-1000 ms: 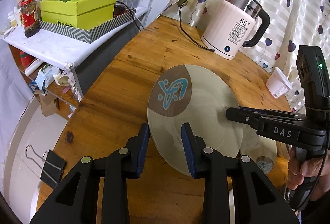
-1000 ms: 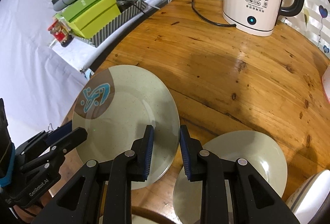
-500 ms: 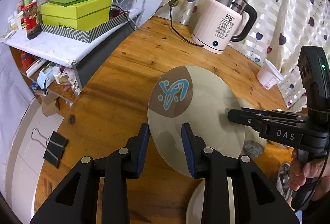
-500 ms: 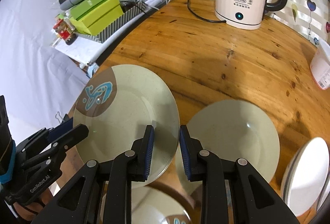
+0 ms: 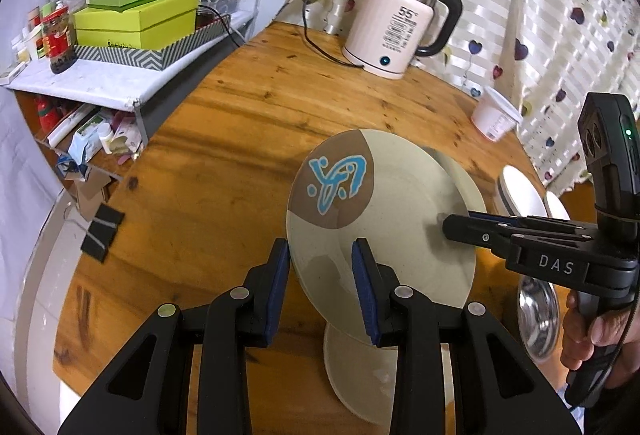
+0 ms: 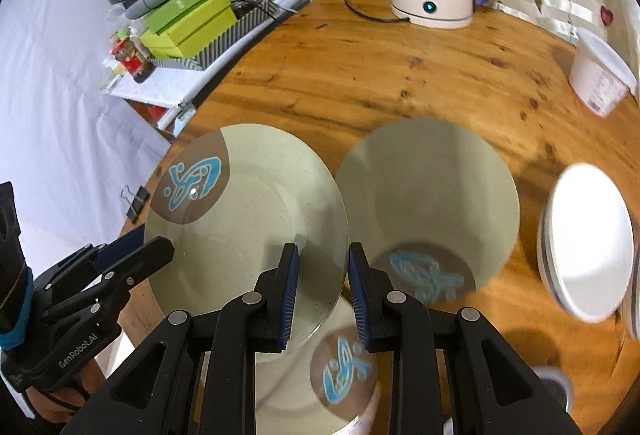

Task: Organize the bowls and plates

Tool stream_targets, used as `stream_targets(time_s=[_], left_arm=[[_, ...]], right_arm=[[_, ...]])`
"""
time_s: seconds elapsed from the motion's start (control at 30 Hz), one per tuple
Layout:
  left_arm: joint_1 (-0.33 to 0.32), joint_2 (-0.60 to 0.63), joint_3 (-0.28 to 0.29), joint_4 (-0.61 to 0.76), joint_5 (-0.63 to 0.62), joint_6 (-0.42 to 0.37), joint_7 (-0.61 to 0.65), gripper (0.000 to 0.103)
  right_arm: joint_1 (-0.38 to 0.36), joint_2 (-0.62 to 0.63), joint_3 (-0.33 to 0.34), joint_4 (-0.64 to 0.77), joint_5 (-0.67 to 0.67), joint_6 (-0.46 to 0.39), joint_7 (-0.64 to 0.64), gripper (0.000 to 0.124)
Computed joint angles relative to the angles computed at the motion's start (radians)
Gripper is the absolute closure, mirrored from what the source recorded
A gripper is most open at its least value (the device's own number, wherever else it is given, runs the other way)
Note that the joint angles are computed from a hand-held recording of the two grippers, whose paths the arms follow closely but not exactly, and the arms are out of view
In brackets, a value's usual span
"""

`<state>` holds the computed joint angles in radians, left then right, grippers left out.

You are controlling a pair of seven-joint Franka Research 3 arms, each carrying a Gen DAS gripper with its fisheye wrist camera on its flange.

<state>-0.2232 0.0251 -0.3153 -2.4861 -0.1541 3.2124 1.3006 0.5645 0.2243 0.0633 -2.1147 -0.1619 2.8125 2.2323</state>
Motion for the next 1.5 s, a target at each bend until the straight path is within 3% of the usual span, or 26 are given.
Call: stream_targets(time_s=[0.23, 0.37, 0.5, 0.83, 1.1, 1.5], left_arm=[[-0.056, -0.041, 0.035, -0.057, 0.109, -0.002, -0.111, 0.070], [-0.127, -0.051, 0.078, -0.081, 0.061, -0.005, -0.083, 0.070], [-0.152, -0.058, 0.090, -0.097, 0.066, -0.007, -0.095, 0.070], [-0.155, -0.070, 0.091, -0.117, 0.159, -0.023, -0.185, 0.070], [-0.169, -0.060, 0.094, -0.115, 0.150, -0.035, -0.184, 0.070], [-0.104, -0.040, 0.057, -0.100, 0.328, -0.045, -0.331, 0.070]], right_arm=[[0.014, -0.076, 0.001, -0.112, -0.060, 0.024, 0.088, 0.100], [0.001, -0.108, 0.020, -0.166, -0.079, 0.036, 0.123, 0.099], [-0.005, -0.126, 0.035, -0.200, -0.106, 0.040, 0.159, 0.100], [-0.018, -0.138, 0.059, -0.239, -0.123, 0.046, 0.197, 0.099], [-0.016, -0.135, 0.058, -0.246, -0.145, 0.039, 0.223, 0.099], [-0.008, -0.122, 0.049, -0.235, -0.194, 0.032, 0.262, 0.098]])
